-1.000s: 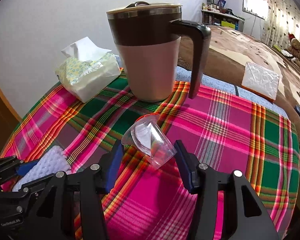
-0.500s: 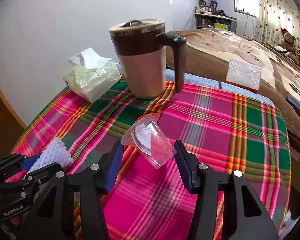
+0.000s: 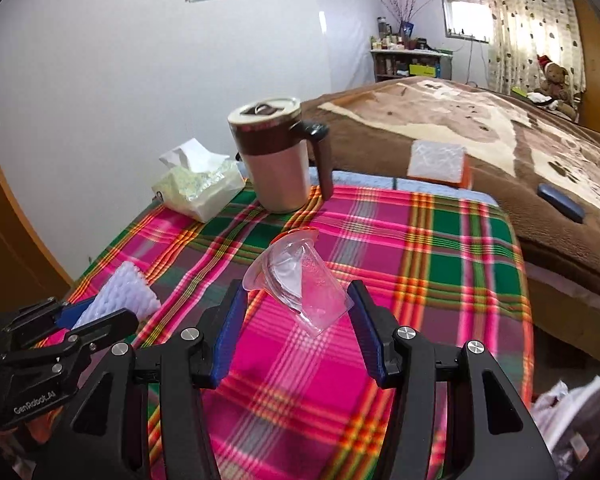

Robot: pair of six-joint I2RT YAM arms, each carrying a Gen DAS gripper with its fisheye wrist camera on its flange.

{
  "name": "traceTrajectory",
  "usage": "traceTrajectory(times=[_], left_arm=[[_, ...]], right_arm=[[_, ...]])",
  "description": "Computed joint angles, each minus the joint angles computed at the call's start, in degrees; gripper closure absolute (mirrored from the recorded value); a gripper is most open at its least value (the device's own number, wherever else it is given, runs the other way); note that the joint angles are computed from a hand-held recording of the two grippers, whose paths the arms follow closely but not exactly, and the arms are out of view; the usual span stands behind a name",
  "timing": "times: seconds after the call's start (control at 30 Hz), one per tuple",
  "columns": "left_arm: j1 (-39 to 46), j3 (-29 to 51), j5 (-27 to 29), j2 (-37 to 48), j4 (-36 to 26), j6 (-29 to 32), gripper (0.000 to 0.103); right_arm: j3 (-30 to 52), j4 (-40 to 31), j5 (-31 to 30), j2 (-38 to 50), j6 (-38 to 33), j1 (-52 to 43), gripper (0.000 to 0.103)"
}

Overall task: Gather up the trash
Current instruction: 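Carry the foam net and plastic cup over the white bin and release both inside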

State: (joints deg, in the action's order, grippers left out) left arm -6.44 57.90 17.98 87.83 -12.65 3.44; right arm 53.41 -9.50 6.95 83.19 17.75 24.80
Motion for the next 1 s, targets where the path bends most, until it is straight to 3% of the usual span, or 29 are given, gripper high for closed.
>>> traceTrajectory(times=[0.5, 1.0], left_arm=[[-11.22, -4.9, -2.18, -9.96, -0.36, -2.97, 0.068], [-28.66, -3.9, -7.42, -9.67, 1.28, -6.97, 0.068]], right_arm=[[-13.54, -6.05, 4.78, -23.94, 4.16, -3.01, 0.05], [-21.04, -21.79, 6.39, -47.38, 3.38, -14.74, 0.05]])
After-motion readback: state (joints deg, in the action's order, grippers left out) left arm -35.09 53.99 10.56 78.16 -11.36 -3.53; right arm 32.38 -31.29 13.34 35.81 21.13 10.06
